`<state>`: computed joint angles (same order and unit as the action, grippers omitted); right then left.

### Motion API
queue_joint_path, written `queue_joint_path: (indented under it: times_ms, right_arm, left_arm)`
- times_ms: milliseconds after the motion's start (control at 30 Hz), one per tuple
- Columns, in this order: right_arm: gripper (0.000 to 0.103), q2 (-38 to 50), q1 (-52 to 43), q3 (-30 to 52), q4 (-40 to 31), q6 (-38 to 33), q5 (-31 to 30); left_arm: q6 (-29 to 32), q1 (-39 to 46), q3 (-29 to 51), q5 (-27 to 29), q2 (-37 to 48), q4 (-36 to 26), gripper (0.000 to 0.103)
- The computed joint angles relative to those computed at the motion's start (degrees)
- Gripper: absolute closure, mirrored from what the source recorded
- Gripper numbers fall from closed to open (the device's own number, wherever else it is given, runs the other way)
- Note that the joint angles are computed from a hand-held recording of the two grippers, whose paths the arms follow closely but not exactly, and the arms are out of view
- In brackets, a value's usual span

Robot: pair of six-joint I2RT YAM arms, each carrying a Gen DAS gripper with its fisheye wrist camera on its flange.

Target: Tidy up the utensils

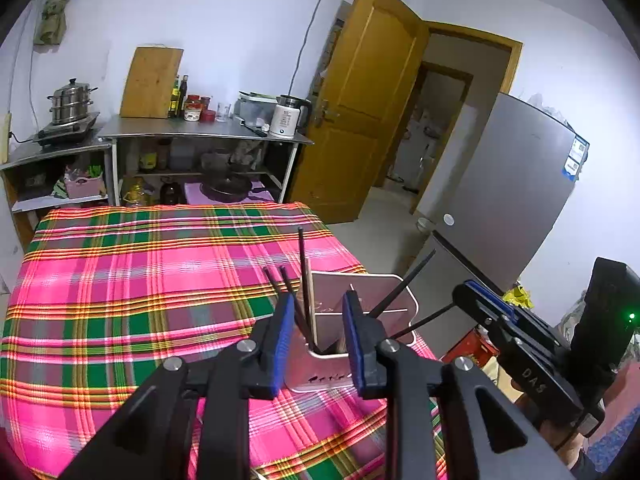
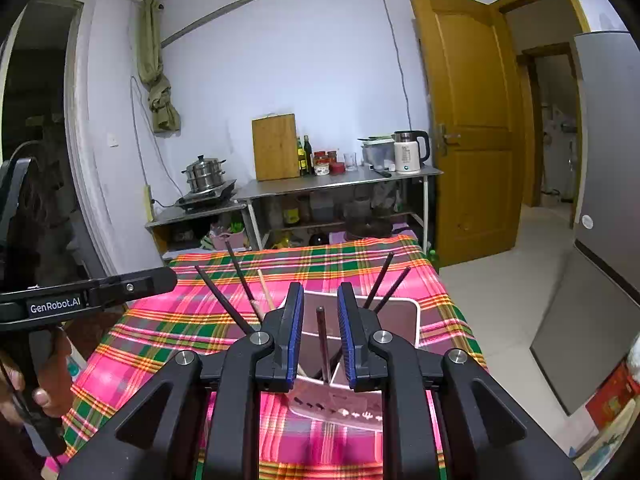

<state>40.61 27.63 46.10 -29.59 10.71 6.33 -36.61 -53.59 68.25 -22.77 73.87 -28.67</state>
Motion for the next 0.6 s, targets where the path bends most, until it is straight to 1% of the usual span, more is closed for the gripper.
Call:
queue_joint_path:
  times_ms: [200,233,300,333,600]
  right_arm:
    - [0.085,-3.0,3.9,-0.2,-2.5,1.3,2.6]
    - [0.085,-3.4,5.2,-0.4,-2.8,1.6,3.6]
    - [0.085,-4.3,7.4,-0.8,-3.3,2.2,5.1]
    - [0.085,-4.7,8.4,-1.2,-3.5,2.6,5.8]
    - [0.085,-5.0,15.8,-4.0,-3.7,4.9,9.1]
  left_arm:
    - [-2.1,-2.2,-3.8,-3.4,-4.7,-0.9,0.074]
    - [-2.6,-2.9,-4.7,-4.2,-5.7,-1.1,0.071]
    - [-3.6,-4.2,-6.7,-6.0,-7.4,-1.6,0.062]
    - [-4.2,-5.0,-7.3,-7.0,-7.8,-2.0,0.06]
    - [-11.8,-11.4,-15.3,-14.7,-12.6,-6.0,0.06]
